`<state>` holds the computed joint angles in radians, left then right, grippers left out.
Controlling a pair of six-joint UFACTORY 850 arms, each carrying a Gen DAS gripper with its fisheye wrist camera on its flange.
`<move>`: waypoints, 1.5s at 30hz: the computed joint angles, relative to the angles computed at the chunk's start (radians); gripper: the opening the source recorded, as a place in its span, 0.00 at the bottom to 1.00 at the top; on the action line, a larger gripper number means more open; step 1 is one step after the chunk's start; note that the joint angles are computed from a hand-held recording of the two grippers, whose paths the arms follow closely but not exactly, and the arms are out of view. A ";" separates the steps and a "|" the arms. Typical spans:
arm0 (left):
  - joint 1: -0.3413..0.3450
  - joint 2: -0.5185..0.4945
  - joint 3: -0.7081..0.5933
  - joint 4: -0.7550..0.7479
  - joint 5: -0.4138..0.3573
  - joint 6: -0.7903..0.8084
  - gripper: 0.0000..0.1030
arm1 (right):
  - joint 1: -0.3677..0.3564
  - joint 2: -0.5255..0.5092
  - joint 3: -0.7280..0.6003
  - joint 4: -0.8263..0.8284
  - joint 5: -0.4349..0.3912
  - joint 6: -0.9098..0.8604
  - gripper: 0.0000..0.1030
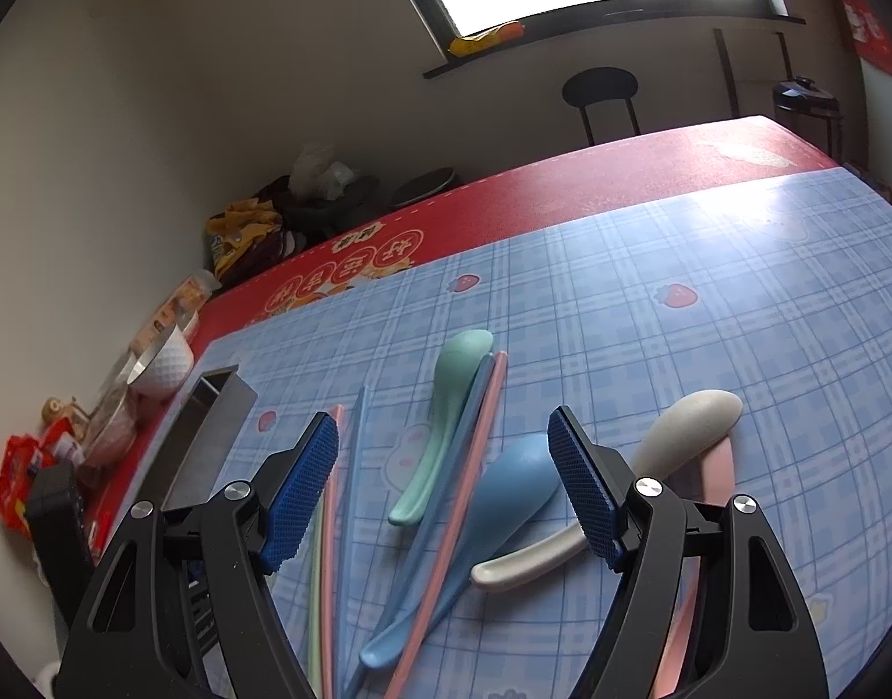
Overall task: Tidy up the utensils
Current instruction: 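Close the left tool on the green chopstick and lift it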
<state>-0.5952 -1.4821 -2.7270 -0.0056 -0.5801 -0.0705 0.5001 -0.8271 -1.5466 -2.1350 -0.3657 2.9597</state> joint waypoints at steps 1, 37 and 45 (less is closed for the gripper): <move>0.006 0.027 0.052 -0.050 0.029 0.030 0.06 | 0.000 -0.001 -0.002 0.004 -0.001 -0.006 0.70; -0.005 0.097 0.191 0.010 0.140 0.007 0.06 | -0.004 -0.054 -0.069 0.063 0.089 -0.130 0.34; 0.009 0.194 0.369 -0.182 0.278 0.164 0.06 | -0.007 -0.078 -0.099 0.217 0.123 -0.286 0.20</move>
